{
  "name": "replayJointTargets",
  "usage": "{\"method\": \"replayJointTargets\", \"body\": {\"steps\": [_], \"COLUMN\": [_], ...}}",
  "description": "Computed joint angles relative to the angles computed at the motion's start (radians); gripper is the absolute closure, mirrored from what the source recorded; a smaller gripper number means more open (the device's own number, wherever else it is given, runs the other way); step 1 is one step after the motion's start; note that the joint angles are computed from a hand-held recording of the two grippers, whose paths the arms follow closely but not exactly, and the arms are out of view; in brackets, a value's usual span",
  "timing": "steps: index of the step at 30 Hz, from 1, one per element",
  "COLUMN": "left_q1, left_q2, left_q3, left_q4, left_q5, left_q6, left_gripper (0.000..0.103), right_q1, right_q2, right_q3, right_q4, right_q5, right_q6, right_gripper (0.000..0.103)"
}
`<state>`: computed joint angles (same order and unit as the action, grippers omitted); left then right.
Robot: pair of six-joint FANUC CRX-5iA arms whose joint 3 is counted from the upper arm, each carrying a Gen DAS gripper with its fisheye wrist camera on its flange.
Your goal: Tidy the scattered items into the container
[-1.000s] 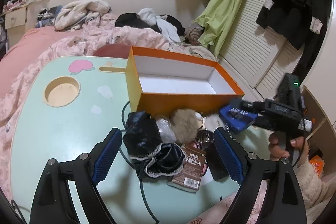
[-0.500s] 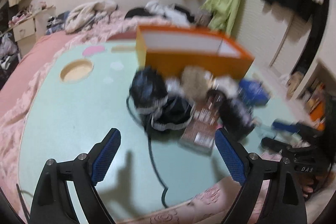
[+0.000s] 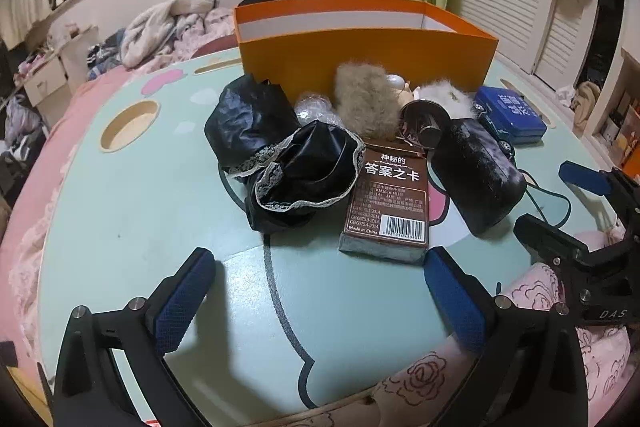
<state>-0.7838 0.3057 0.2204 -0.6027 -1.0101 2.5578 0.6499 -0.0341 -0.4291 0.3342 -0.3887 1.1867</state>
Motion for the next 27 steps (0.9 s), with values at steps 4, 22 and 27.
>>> {"method": "replayJointTargets", "body": {"steps": [4,22,27], "left_q1": [0.0,0.006,-0.003], "left_q2": [-0.001,0.0,0.0], "left_q3": [-0.004,-0.007,-0.005], "left_q4": [0.004,0.005,-0.016], "left_q5": [0.0,0.03,0.03], "left_q6": [-0.003,-0.032,-0.01], "left_gripper": [0.0,0.0,0.0], "right_q1": [0.01,0.015,0.018], "right_q2": [-0.001,0.002,-0.002], "right_q3": [0.007,0.002,-0.01], "right_q4": [-0.011,-0.018,-0.006], "right_q5": [-0.014,0.006,0.02], "right_q6": [0.006,0.026,0.01], "right_gripper": [0.0,0.0,0.0]}}
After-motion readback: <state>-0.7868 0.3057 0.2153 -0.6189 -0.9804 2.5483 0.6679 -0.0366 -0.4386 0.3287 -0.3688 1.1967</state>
